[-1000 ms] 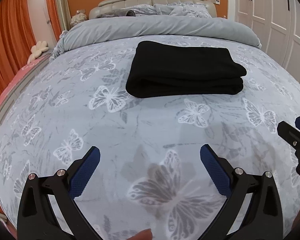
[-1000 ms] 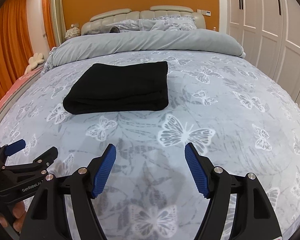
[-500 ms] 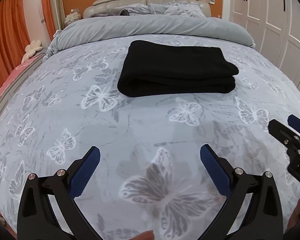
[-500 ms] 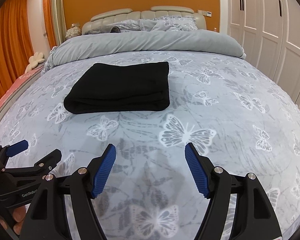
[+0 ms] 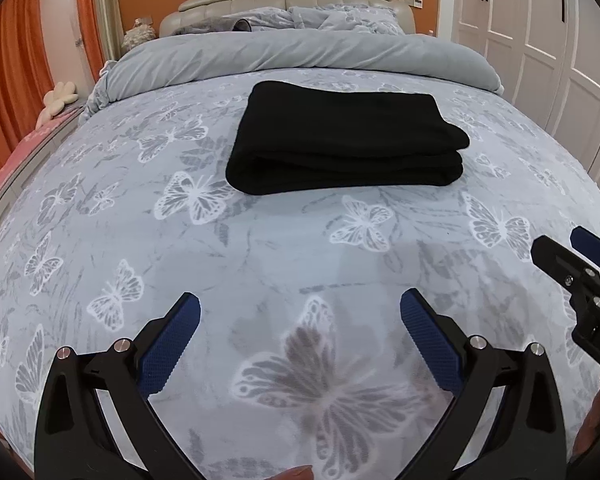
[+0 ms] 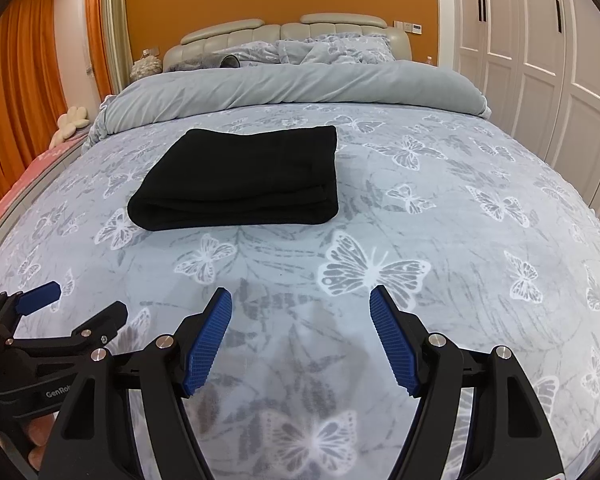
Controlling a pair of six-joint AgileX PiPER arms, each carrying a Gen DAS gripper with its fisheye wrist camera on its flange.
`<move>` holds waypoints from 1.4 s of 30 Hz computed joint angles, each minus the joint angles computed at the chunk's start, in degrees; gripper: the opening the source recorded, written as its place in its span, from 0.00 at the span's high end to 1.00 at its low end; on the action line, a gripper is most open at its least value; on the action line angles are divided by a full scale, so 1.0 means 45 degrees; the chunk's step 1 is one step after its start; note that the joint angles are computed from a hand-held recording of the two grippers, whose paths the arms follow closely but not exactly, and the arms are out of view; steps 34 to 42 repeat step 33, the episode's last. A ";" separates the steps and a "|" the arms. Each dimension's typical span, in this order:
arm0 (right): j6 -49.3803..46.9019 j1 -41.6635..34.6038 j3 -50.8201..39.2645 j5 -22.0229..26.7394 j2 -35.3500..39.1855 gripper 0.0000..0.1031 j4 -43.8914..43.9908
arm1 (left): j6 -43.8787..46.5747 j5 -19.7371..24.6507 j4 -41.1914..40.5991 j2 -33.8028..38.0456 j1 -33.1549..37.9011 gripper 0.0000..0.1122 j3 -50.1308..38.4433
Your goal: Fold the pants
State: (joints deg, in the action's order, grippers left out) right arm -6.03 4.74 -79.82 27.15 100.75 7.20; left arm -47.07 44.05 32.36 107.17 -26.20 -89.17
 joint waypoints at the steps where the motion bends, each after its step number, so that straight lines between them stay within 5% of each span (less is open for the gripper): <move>1: 0.0036 0.0006 0.0020 -0.0003 -0.0011 0.33 -0.0023 | -0.0129 0.0118 0.0198 0.0034 -0.0045 0.12 -0.0051; 17: 0.0283 0.0137 0.0041 0.0040 -0.0069 0.33 -0.0224 | -0.0688 -0.0554 0.0227 -0.0169 0.0230 0.12 0.0316; 24: 0.0270 0.0178 0.0063 0.0053 -0.0090 0.33 -0.0147 | -0.1779 -0.0468 0.1978 -0.0178 -0.0278 0.13 0.0618; 28: 0.0354 0.0215 0.0109 -0.0102 -0.0067 0.33 -0.0210 | -0.0520 -0.0096 0.0653 -0.0034 -0.0142 0.13 0.0107; 42: 0.0582 0.0244 0.0381 -0.0276 -0.0227 0.33 -0.0423 | -0.0540 -0.0168 0.0590 -0.0239 -0.0122 0.13 0.0358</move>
